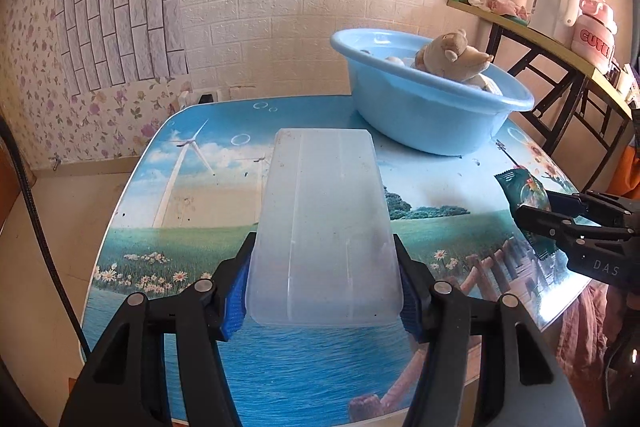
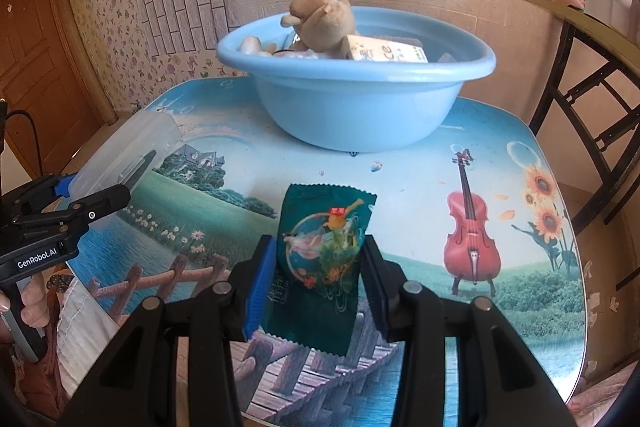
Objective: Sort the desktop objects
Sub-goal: 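Carry the storage box into the basin with the left tool while the right drops the snack packet in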
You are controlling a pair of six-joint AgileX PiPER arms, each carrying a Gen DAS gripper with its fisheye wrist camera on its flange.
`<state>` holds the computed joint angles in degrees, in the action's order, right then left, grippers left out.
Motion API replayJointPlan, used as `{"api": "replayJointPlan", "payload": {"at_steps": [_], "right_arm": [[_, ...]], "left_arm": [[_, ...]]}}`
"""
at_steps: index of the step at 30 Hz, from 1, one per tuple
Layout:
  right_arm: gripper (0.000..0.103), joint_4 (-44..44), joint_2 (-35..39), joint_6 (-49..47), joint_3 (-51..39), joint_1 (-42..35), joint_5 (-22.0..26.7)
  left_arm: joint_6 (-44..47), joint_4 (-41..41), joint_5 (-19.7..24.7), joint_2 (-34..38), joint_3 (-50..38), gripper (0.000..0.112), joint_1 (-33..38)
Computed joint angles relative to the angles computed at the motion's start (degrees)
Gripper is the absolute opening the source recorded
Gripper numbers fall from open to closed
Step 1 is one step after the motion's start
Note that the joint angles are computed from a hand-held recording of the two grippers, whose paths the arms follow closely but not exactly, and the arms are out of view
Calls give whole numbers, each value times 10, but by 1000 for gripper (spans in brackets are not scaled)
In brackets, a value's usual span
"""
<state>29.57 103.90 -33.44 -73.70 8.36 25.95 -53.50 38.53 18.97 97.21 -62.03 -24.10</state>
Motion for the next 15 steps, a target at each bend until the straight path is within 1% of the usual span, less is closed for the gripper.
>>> {"api": "replayJointPlan", "payload": {"at_steps": [3,8,10,15], "right_arm": [[42,46,-14,-43,7,-8,-5],[42,119,-39,-106,7,-29,-3],[42,144,-45,-132,1,-35,1],[42,203,-41,-187,-35,-53,10]], "left_arm": [[-13,17,15,-7,-16,60,-12],[-74,77,63,-5,-63,60,-33],[-86,93,73,-4,-84,60,-38],[-67,90,82,12,-147,60,-38]]}}
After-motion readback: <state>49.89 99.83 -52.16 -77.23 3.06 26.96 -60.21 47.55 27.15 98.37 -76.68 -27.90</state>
